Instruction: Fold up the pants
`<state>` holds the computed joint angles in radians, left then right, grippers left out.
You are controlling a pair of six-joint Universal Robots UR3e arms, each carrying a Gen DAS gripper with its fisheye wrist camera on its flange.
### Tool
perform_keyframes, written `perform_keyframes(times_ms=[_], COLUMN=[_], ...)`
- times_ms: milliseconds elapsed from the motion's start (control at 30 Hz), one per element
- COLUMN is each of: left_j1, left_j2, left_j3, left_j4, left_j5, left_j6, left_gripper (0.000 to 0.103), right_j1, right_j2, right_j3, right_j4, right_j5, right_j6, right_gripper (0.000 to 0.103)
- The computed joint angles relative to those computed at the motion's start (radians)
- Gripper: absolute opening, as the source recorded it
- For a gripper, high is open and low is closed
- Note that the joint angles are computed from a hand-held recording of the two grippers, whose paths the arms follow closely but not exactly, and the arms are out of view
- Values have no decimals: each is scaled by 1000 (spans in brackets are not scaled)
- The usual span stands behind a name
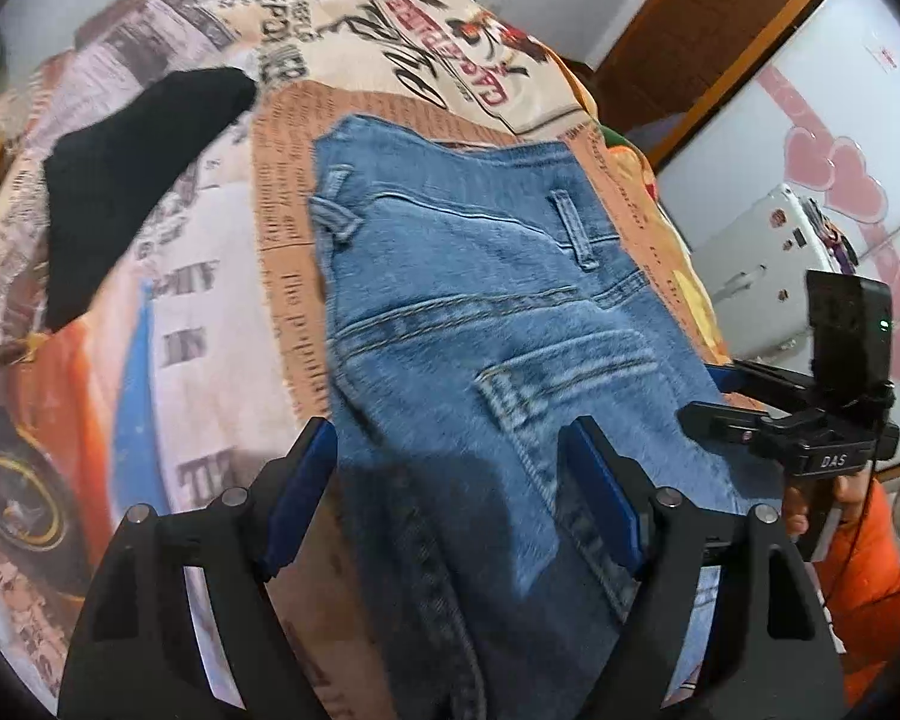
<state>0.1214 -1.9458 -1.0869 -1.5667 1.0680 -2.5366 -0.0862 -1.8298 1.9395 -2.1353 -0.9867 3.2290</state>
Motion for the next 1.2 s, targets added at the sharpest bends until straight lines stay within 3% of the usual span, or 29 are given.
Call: perform_keyframes(times_ms=[233,333,533,633,733,800,900,1067,1200], left_j1=[-31,-26,-44,-53,-52,-46,-34,-23,8], left_j2=[-165,-227,-306,-328,-328,-308,-252,-84,-16], left_j3=[235,338,453,487,494,465,380,134,78], left_j4=[-169,-252,-303,-310,-306,-287,-229,-57,-50], left_j5=[1,-16,-39,-46,-47,-50,-59,-63,-104], left_j6=[47,81,79,84,78,73,55,50,57], left_gripper=[93,94,94,88,80,73,65,52,42], right_j1=[-37,-36,-24,-12,-7,2,18,59,75], right_j2=[72,114,186,207,201,190,168,139,120], right_j3=[8,-10,-63,-93,-103,-106,-111,-132,-160], right_j4=[-37,-54,-81,-81,-85,-95,-110,-123,-107], right_j5=[90,102,106,90,76,51,15,-40,-46], right_j6=[-31,-43,-56,-66,-66,-60,-54,-42,-40], right_gripper=[83,86,86,77,63,48,37,23,21])
